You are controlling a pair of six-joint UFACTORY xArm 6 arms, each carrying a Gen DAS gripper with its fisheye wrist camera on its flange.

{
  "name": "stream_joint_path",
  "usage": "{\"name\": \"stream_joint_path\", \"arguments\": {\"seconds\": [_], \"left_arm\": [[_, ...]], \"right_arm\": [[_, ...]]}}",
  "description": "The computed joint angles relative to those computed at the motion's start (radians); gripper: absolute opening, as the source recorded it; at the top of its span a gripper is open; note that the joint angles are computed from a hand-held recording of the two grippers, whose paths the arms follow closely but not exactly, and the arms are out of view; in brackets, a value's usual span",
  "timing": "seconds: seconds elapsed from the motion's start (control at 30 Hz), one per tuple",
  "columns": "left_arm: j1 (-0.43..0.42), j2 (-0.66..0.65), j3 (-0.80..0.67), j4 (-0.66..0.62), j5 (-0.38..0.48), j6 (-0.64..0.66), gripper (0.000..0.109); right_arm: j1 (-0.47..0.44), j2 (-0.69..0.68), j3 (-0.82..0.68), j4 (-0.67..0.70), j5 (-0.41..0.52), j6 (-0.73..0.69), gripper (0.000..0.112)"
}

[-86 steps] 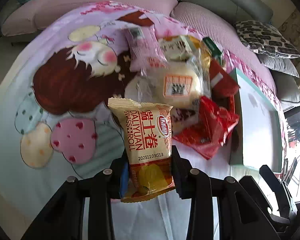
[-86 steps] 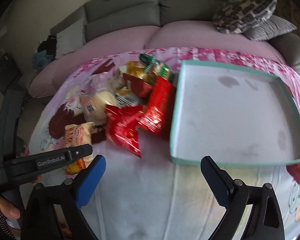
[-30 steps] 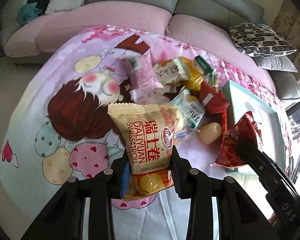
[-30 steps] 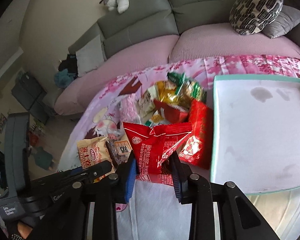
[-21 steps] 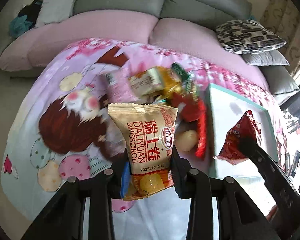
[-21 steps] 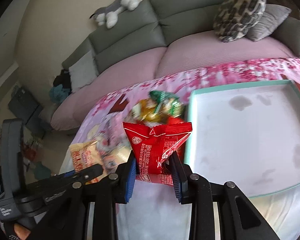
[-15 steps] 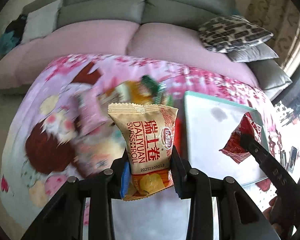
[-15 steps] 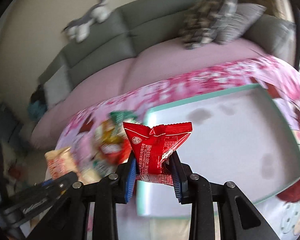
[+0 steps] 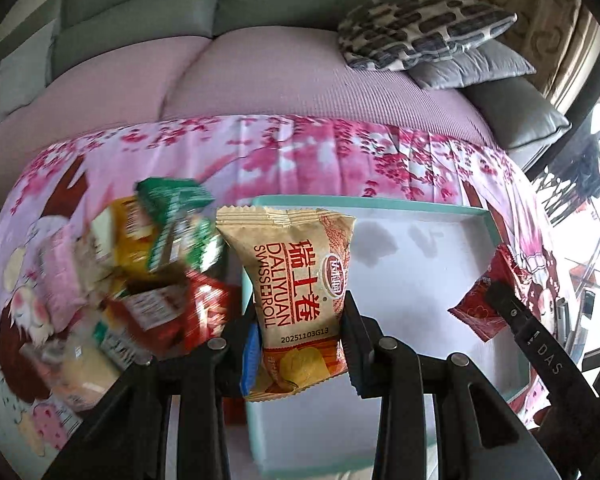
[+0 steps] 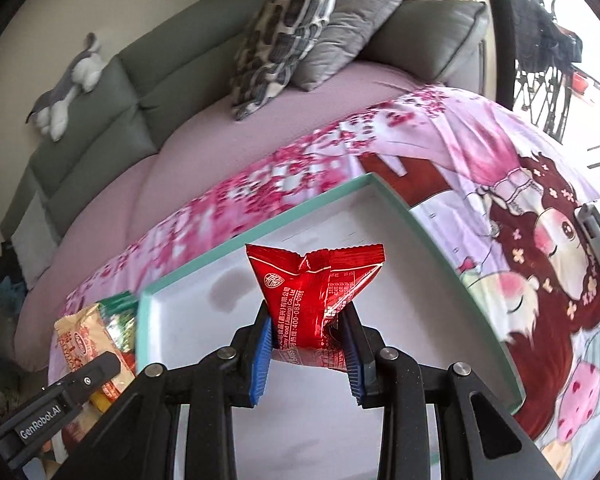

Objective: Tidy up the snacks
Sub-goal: 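Carry both packs over the teal tray and open both grippers to drop them inside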

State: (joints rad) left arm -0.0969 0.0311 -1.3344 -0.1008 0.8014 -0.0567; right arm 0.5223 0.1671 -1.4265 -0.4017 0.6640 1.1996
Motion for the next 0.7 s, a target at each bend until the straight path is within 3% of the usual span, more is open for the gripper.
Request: {"name": "stream_joint_path", "arguments": {"seconds": [0.37,0.7], "left_arm": [[-0.074,0.206,-0.194,0.034,0.040,-0.059,0.037],[-0.101,0.291,-0.274,0.096,0.042,-0.123,0.037]], "right_arm": [[-0.069,0.045,-0.009,0.039,-0.011,-0.045,0.034],[-0.077,0.066,-0.014,0.051,-0.039,-0.086,0.034]]}}
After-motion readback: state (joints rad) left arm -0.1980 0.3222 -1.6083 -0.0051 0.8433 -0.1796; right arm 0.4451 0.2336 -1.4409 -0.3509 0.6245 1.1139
